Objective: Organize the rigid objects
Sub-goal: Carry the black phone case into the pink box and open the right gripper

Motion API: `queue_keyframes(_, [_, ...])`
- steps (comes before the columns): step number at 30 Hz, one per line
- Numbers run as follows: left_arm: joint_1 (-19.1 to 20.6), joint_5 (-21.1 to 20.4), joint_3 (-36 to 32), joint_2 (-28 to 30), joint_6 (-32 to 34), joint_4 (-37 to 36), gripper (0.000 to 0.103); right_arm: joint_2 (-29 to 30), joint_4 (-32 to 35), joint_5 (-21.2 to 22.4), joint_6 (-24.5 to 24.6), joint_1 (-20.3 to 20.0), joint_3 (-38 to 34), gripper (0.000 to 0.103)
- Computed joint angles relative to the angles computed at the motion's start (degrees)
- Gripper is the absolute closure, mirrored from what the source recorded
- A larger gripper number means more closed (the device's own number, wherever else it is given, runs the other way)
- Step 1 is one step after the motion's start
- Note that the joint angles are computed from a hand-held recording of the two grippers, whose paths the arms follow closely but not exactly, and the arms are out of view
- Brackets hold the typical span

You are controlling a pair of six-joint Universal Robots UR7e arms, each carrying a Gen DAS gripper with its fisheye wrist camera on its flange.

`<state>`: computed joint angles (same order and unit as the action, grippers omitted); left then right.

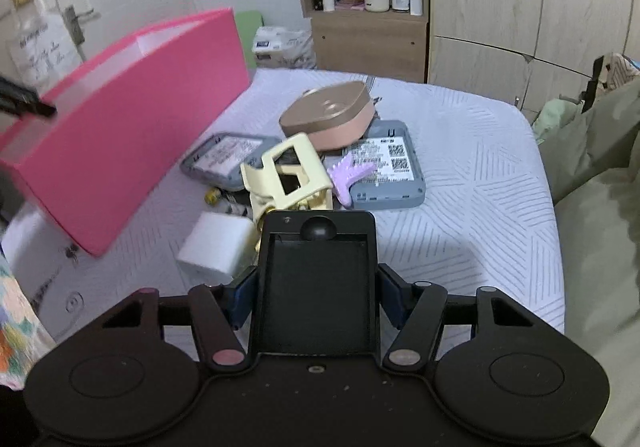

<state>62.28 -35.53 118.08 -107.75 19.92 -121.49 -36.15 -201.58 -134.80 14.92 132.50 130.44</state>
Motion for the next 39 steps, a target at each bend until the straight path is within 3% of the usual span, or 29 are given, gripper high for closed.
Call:
queue_keyframes(3, [2.2,0.3,-0.3,2.2,1.8,-3.2,0.062,-0.7,-0.3,-0.8,0.9,0.6,0.1,0.036])
queue_keyframes(5, [3.5,-0.3,-1.1,3.3,1.4,-2.2,0.079,-1.3,-0.7,-0.8,1.0,1.0,0.4,0.036])
queue_keyframes(14, [5.9,-3.6,0.7,3.7,5.7,-11.1,0.088,-3.8,0.5,1.5,-1.9,2.8,-1.9,0.036])
queue_keyframes(22, [7.6,-7.1,-2.2,4.6,3.0,-7.2,0.089,-5.1,5.5,11.6,-12.6,2.4,-10.9,0.036])
queue_keyframes(26, [7.9,-8.0,-2.6,4.7,3.3,-6.8,0.089,-4.6,15.0,20.2,-18.6,0.6,-18.3,0.036])
queue_keyframes(29, [7.6,-7.4,-2.1,4.6,3.6,-7.4,0.089,-1.3,24.8,23.6,-18.7,-0.5,-26.8,0.036])
queue_keyframes(35, [8.8,-9.9,-3.2,4.8,3.1,-7.2,0.089,8.4,43.0,27.9,-11.4,-2.7,-45.4,0.036])
queue_keyframes(39, [9.0,-10.6,-3.0,4.7,3.0,-8.3,0.089,15.3,53.9,30.3,-2.9,-5.1,-56.8,0.036])
